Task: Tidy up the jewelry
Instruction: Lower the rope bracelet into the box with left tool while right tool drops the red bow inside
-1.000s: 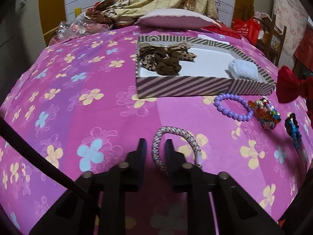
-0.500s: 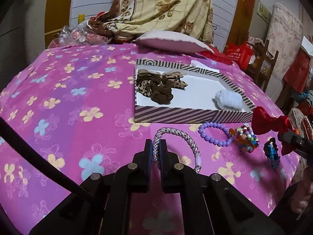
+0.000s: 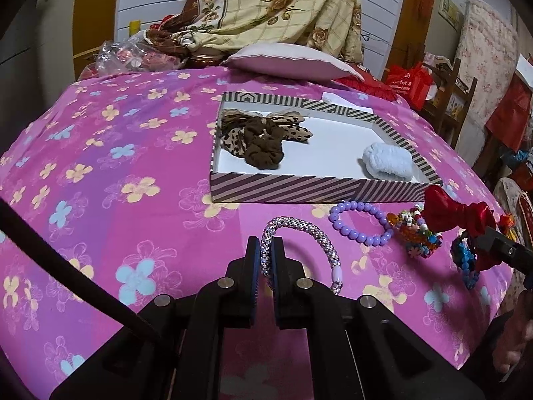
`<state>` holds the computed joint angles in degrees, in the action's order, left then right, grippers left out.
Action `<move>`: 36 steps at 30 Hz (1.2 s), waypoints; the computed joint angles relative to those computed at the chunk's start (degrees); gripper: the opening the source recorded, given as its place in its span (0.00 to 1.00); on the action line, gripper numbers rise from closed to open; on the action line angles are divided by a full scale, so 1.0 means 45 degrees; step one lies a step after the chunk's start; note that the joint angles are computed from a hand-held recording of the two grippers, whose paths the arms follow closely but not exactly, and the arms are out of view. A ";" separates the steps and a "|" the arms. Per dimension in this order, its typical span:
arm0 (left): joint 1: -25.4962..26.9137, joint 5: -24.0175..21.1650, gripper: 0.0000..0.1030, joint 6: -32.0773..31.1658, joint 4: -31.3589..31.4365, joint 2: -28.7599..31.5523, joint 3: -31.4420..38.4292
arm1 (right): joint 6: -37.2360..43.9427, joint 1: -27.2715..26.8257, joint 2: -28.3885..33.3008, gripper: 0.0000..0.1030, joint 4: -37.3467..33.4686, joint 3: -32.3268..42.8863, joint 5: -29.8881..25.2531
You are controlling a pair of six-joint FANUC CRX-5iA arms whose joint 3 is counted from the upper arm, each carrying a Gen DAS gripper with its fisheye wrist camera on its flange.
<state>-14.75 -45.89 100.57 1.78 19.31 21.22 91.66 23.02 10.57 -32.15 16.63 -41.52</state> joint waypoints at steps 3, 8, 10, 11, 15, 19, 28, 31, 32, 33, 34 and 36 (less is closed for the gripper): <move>0.0035 -0.0039 0.17 0.0157 -0.0094 -0.0027 0.0008 | -0.0106 0.0082 -0.0020 0.11 0.0246 -0.0043 0.0126; 0.0037 -0.0074 0.17 0.0292 -0.0175 -0.0003 0.0074 | -0.0110 0.0090 0.0199 0.11 0.0435 0.0311 -0.0033; 0.0018 -0.0072 0.17 0.0323 -0.0225 -0.0004 0.0090 | -0.0100 0.0127 0.0296 0.11 0.0706 0.0503 -0.0005; 0.0019 -0.0071 0.17 0.0315 -0.0218 0.0004 0.0100 | -0.0037 0.0104 0.0342 0.11 0.0708 0.0613 -0.0021; 0.0013 -0.0019 0.17 0.0249 -0.0049 0.0026 0.0108 | 0.0024 -0.0046 0.0586 0.11 0.0828 0.1090 0.0038; 0.0002 0.0227 0.17 0.0323 0.0084 -0.0046 0.0212 | -0.0141 -0.0187 0.1001 0.11 0.1134 0.1734 0.0170; 0.0046 -0.0410 0.17 -0.0172 0.0514 0.2012 0.3783 | -0.1697 -0.0350 0.3250 0.11 0.2857 0.4637 -0.0224; -0.0002 -0.1583 0.17 -0.0542 0.0931 0.3781 0.6220 | -0.2528 -0.0501 0.4217 0.11 0.3346 0.5846 -0.0674; -0.0036 -0.1955 0.17 -0.0609 0.1051 0.4338 0.6975 | -0.2883 -0.0525 0.4546 0.11 0.3609 0.6249 -0.0930; -0.0064 -0.2208 0.17 -0.0667 0.1163 0.4759 0.7532 | -0.3236 -0.0567 0.4948 0.11 0.3870 0.6781 -0.1329; -0.0108 -0.2704 0.17 -0.0770 0.1282 0.5427 0.8478 | -0.3479 -0.0629 0.5368 0.11 0.4021 0.7353 -0.1763; -0.0168 -0.3437 0.17 -0.0772 0.1331 0.6367 0.9835 | -0.3898 -0.0687 0.6062 0.11 0.4412 0.8299 -0.2496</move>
<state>-15.50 -61.35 97.10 7.77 47.97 65.48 74.12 19.93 37.84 -12.30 53.97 -52.75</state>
